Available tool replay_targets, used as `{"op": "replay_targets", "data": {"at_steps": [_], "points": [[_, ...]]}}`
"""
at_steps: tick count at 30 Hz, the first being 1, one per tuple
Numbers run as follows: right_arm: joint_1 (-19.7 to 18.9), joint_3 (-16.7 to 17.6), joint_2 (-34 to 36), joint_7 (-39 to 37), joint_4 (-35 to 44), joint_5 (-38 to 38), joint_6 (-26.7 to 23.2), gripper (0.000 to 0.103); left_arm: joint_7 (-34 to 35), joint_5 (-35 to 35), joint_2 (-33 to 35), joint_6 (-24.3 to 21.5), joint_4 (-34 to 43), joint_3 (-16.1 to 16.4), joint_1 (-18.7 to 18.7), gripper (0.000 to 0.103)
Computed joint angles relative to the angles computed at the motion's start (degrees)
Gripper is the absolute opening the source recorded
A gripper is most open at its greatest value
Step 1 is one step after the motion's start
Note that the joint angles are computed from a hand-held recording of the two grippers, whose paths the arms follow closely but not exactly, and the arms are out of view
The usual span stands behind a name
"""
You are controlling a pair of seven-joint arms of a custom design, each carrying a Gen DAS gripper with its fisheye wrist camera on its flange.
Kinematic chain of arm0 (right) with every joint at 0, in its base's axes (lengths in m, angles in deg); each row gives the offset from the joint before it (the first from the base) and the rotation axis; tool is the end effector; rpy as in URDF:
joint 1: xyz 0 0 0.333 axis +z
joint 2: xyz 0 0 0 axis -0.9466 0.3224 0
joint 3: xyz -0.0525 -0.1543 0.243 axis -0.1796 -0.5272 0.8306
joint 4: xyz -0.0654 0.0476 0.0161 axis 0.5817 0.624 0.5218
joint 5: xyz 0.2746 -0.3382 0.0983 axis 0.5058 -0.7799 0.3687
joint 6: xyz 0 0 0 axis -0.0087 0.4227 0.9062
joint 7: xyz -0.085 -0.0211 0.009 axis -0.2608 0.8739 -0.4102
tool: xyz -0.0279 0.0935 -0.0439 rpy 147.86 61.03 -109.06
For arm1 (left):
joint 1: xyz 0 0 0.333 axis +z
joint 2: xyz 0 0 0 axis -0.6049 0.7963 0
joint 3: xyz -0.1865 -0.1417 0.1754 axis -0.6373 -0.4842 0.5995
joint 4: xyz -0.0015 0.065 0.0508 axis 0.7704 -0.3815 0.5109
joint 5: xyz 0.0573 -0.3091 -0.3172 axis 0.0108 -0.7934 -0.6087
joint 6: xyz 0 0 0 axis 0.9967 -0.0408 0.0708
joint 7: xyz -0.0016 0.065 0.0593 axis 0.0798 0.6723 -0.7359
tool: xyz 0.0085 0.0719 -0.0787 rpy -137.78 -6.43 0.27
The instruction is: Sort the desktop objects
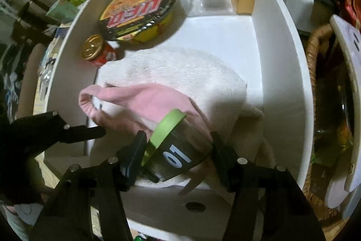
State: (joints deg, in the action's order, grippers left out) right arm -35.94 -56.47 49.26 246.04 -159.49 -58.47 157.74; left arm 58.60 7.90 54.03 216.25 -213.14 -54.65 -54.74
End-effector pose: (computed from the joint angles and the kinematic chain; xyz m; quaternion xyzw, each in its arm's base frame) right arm 0.4599 0.5087 0.3498 -0.5781 0.7956 -0.0174 0.1804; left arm 0.4967 -0.3285 0.3480 0.1643 -0.9671 0.1852 0.0585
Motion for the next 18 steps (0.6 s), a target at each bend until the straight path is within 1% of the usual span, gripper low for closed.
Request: {"op": "replay_targets", "data": {"at_steps": [1,3,5,6,7,8,9,10,11,12,13,14,15,16,17,18], "points": [[0.23,-0.15,-0.65,0.69,-0.54,-0.63,0.40,0.053,0.35,-0.36,-0.04,-0.03,0.03,-0.04,-0.03,0.052],[0.49,-0.55,-2.83,3.43,-2.66,-1.91,2.81,0.049,0.85,-0.74,0.05,0.50,-0.01,-0.13,-0.14,0.055],[0.50,-0.92,-5.02,6.51,-5.00,-3.37,5.94,0.047,1.86,-1.76,-0.45,0.85,-0.36,-0.17,-0.20,0.057],[0.40,-1.03,-5.96,8.01,-6.09,-3.96,7.74,0.046,2.62,-2.48,-0.88,1.15,-0.74,-0.19,-0.25,0.061],[0.34,-1.34,-7.24,10.40,-7.77,-5.18,10.58,0.044,3.48,-3.32,-1.39,1.78,-1.22,-0.25,-0.36,0.064],[0.20,-1.53,-8.04,12.23,-8.91,-6.26,12.78,0.037,4.39,-4.06,-1.76,2.47,-1.64,-0.31,-0.50,0.070],[-0.10,-1.61,-8.81,13.62,-10.07,-6.72,14.87,0.025,5.01,-4.47,-1.93,3.09,-1.86,-0.37,-0.66,0.076],[-0.30,-1.83,-9.66,15.68,-11.25,-7.84,16.73,0.020,5.27,-4.44,-1.97,4.47,-2.05,-0.62,-0.98,0.077],[-0.52,-1.85,-10.09,16.94,-11.69,-8.42,17.29,0.020,5.00,-3.65,-1.58,5.38,-1.80,-0.87,-1.31,0.078],[-0.73,-1.69,-10.44,17.24,-11.88,-8.48,16.83,0.020,4.54,-2.63,-1.08,5.98,-1.45,-1.03,-1.57,0.078],[-0.93,-1.34,-10.65,16.51,-11.58,-7.67,14.91,0.020,3.14,-0.13,-0.06,6.97,-0.80,-1.35,-1.98,0.078],[-0.91,-1.10,-10.99,16.45,-11.19,-7.46,11.94,0.021,0.59,3.89,1.29,7.57,0.20,-1.67,-2.54,0.078],[-0.83,-0.96,-11.29,16.72,-10.99,-7.98,10.00,0.021,-1.46,7.42,2.31,7.93,0.87,-1.84,-3.11,0.078],[-0.76,-0.83,-11.81,16.71,-11.14,-8.70,8.87,0.024,-3.05,10.20,3.18,8.50,1.33,-1.90,-3.62,0.078],[-0.80,-0.74,-12.22,16.89,-11.56,-8.94,9.03,0.029,-3.73,11.05,4.04,8.54,2.11,-1.92,-3.89,0.078],[-0.86,-0.71,-12.69,17.52,-12.21,-9.23,9.59,0.041,-3.65,10.60,4.56,8.34,2.65,-1.94,-3.95,0.078]]}}
